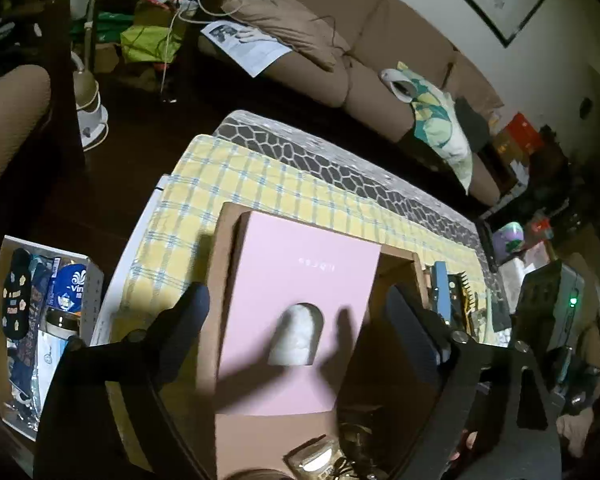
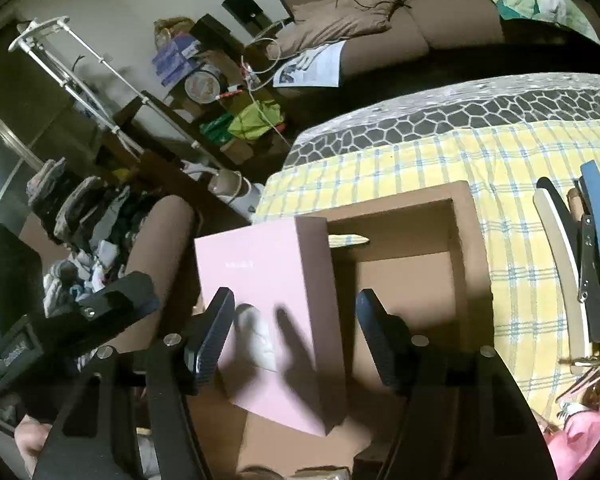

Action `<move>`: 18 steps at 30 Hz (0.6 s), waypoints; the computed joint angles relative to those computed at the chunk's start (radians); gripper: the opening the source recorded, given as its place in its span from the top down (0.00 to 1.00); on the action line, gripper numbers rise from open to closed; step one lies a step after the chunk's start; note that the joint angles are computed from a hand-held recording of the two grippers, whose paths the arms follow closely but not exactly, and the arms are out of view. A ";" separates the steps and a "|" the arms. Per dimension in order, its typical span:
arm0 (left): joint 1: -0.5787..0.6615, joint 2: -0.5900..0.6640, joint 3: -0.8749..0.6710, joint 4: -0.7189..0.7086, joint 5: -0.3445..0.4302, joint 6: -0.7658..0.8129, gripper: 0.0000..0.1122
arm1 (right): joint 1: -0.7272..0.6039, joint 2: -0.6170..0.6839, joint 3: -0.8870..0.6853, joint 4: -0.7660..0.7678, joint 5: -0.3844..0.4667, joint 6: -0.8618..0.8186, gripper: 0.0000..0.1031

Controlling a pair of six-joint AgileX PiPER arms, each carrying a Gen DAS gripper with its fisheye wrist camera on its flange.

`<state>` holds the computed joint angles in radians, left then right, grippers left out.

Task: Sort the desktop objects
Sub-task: 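Carry the pink box into the cardboard box and lower it with both tools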

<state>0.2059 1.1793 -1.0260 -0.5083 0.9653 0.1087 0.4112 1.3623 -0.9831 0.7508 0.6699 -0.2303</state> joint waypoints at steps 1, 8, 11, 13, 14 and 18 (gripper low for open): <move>0.000 0.006 0.000 0.006 0.003 -0.005 0.18 | 0.005 0.004 0.003 -0.004 -0.001 0.006 0.34; 0.045 -0.038 0.078 -0.062 0.044 0.043 0.18 | 0.087 0.114 -0.016 -0.023 0.098 0.044 0.37; 0.107 -0.079 0.110 -0.095 0.082 0.091 0.18 | 0.084 0.068 -0.010 -0.036 0.178 -0.010 0.37; 0.132 -0.104 0.129 -0.105 0.098 0.103 0.17 | 0.047 0.022 -0.004 -0.021 0.262 -0.083 0.42; 0.145 -0.110 0.135 -0.110 0.108 0.109 0.17 | 0.048 0.005 -0.008 -0.057 0.272 -0.066 0.42; 0.165 -0.134 0.155 -0.103 0.128 0.118 0.17 | 0.064 -0.058 -0.011 -0.273 0.222 0.082 0.39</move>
